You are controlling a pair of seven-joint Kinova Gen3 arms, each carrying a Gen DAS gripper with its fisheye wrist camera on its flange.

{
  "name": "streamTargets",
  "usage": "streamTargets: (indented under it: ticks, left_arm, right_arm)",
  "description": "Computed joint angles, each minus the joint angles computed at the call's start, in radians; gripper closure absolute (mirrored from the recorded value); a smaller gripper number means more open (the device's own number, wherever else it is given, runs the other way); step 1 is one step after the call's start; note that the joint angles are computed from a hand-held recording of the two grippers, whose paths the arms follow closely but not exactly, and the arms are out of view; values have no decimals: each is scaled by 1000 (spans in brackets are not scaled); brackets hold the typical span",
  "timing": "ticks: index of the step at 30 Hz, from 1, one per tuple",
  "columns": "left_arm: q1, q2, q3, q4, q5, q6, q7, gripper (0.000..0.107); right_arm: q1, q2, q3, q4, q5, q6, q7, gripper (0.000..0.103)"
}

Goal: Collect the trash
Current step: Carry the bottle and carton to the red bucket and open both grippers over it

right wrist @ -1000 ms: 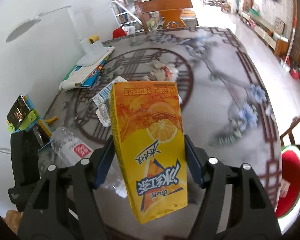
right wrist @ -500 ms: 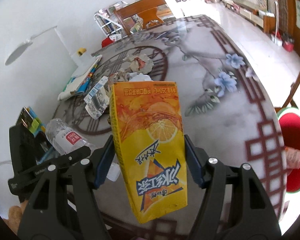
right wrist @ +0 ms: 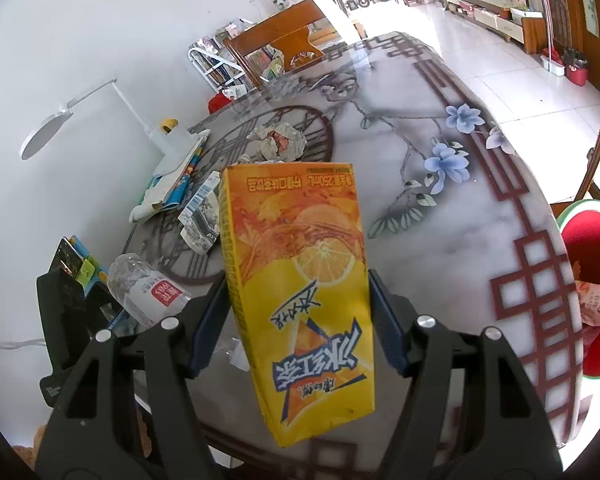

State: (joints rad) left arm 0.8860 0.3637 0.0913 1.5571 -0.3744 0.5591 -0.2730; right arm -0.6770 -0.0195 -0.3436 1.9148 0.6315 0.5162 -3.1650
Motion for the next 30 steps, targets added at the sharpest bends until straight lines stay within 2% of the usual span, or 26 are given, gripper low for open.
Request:
streamTargets:
  ticks: [13, 18, 23, 30]
  left_arm:
    - [48, 17, -13, -42, -70, 74, 34, 52]
    - [63, 14, -6, -64, -97, 108, 48, 52]
    - [88, 19, 7, -101, -137, 133, 48, 52]
    - [88, 76, 43, -219, -78, 129, -63, 52]
  right_arm:
    - [9, -25, -25, 24, 79, 10, -107, 38]
    - [21, -44, -35, 23, 60, 23, -108, 38]
    - [41, -100, -80, 30, 88, 75, -133, 38]
    - [131, -219, -129, 76, 31, 112, -113, 38]
